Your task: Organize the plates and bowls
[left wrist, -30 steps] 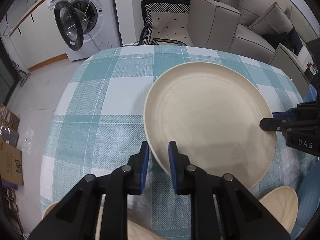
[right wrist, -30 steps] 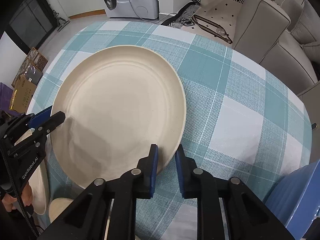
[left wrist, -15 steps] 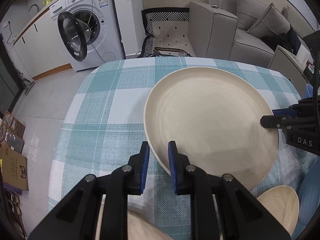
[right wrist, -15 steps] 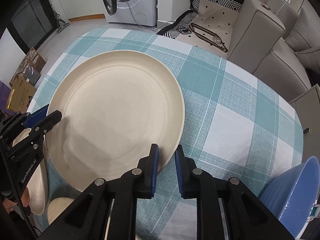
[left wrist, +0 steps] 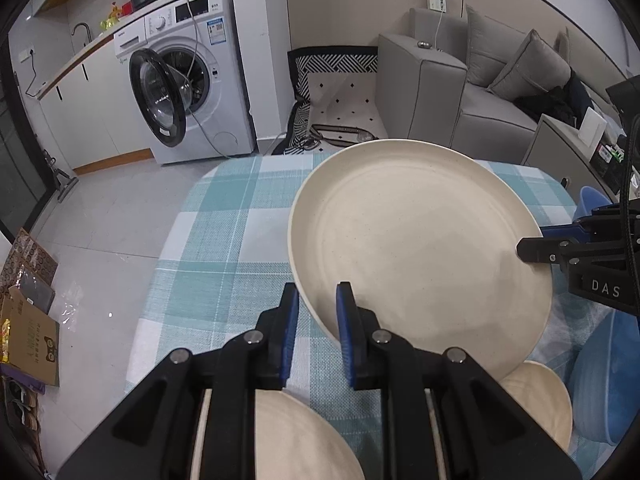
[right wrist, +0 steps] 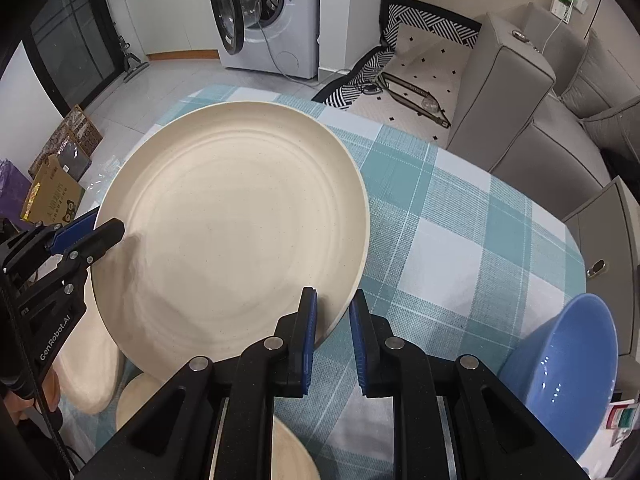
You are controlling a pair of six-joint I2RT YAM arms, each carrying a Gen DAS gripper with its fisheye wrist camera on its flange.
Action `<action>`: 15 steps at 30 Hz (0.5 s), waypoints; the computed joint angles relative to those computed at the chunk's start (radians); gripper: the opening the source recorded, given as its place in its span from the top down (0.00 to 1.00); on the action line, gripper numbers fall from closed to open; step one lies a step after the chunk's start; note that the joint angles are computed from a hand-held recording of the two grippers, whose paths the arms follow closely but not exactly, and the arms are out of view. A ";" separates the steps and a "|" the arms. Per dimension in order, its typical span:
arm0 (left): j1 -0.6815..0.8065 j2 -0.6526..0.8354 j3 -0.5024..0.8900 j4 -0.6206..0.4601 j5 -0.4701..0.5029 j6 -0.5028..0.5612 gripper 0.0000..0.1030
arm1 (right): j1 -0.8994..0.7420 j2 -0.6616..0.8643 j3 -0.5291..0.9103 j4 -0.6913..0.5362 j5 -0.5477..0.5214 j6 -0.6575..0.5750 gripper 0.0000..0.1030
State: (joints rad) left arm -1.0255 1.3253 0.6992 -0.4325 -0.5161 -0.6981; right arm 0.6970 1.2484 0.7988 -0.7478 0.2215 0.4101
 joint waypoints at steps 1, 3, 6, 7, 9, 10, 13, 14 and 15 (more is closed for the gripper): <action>-0.018 -0.016 0.003 -0.022 -0.015 -0.014 0.83 | 0.012 -0.019 0.001 -0.015 0.006 0.011 0.84; -0.065 -0.048 0.017 -0.081 -0.055 -0.050 0.83 | 0.042 -0.065 0.005 -0.053 0.022 0.035 0.84; -0.126 -0.088 0.034 -0.160 -0.103 -0.104 0.83 | 0.093 -0.125 0.009 -0.110 0.049 0.080 0.84; -0.150 -0.100 0.041 -0.191 -0.121 -0.127 0.83 | 0.109 -0.138 0.014 -0.128 0.057 0.092 0.84; -0.190 -0.121 0.056 -0.247 -0.152 -0.169 0.83 | 0.153 -0.175 0.025 -0.172 0.083 0.130 0.84; -0.213 -0.124 0.067 -0.276 -0.169 -0.194 0.83 | 0.177 -0.190 0.030 -0.191 0.096 0.151 0.84; -0.299 -0.143 0.101 -0.391 -0.228 -0.294 0.83 | 0.284 -0.229 0.059 -0.269 0.152 0.242 0.84; -0.331 -0.147 0.115 -0.432 -0.247 -0.333 0.83 | 0.316 -0.240 0.067 -0.293 0.168 0.270 0.84; -0.367 -0.148 0.131 -0.480 -0.269 -0.379 0.83 | 0.364 -0.251 0.079 -0.326 0.192 0.311 0.84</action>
State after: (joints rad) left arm -1.3922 1.1777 0.8298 -0.9121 -0.7851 -1.0770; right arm 1.0606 0.9971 0.8782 -1.0737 0.4135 0.7206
